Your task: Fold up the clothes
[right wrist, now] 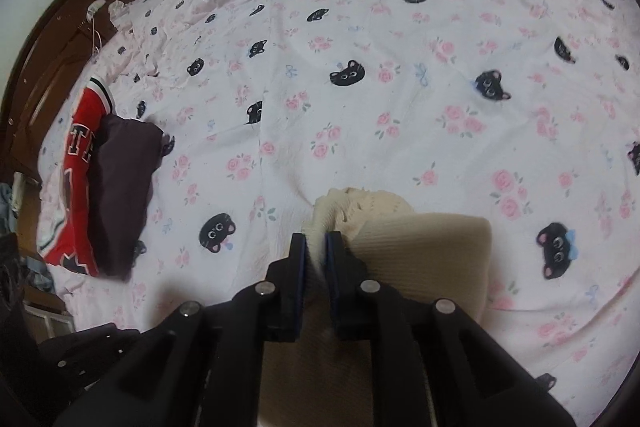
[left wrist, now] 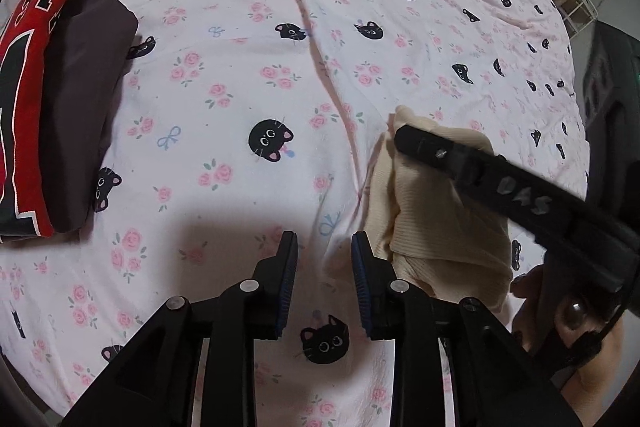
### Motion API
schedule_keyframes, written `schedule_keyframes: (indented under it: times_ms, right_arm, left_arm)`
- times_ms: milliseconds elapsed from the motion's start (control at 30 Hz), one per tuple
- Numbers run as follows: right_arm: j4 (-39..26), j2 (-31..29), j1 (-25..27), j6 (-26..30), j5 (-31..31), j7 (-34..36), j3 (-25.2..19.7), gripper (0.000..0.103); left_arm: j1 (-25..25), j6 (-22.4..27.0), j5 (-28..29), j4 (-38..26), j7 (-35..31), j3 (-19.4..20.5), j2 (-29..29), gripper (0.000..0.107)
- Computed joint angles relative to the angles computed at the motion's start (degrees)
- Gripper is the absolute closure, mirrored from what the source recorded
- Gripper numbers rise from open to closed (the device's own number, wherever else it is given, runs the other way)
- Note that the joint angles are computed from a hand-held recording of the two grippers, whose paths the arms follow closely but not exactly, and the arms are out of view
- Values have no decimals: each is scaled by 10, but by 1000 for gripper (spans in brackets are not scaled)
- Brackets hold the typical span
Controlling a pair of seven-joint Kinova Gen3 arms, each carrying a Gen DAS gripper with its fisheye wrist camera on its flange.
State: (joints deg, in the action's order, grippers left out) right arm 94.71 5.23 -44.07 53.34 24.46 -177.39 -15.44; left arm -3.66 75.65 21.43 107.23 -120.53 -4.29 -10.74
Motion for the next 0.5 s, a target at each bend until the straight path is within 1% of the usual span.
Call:
schedule_keyframes:
  times_ms: [67, 167, 300, 433, 500]
  right_arm:
    - [23, -19, 3, -29, 9, -21, 0, 76]
    - [51, -56, 7, -45, 46, -67, -14, 75]
    - [70, -93, 22, -25, 76, -109, -50, 75]
    - [87, -121, 39, 0, 88, -144, -91, 75]
    - [95, -130, 43, 13, 89, -157, -108, 75]
  left_arm:
    - [-1, 1, 5, 0, -3, -3, 1, 83]
    - [-3, 3, 18, 1, -9, -9, 1, 83]
    - [-10, 12, 59, 2, -35, -26, 0, 83]
    - [-18, 43, 114, 7, -84, -41, 13, 82]
    - [-22, 69, 141, 8, -103, -40, 29, 80]
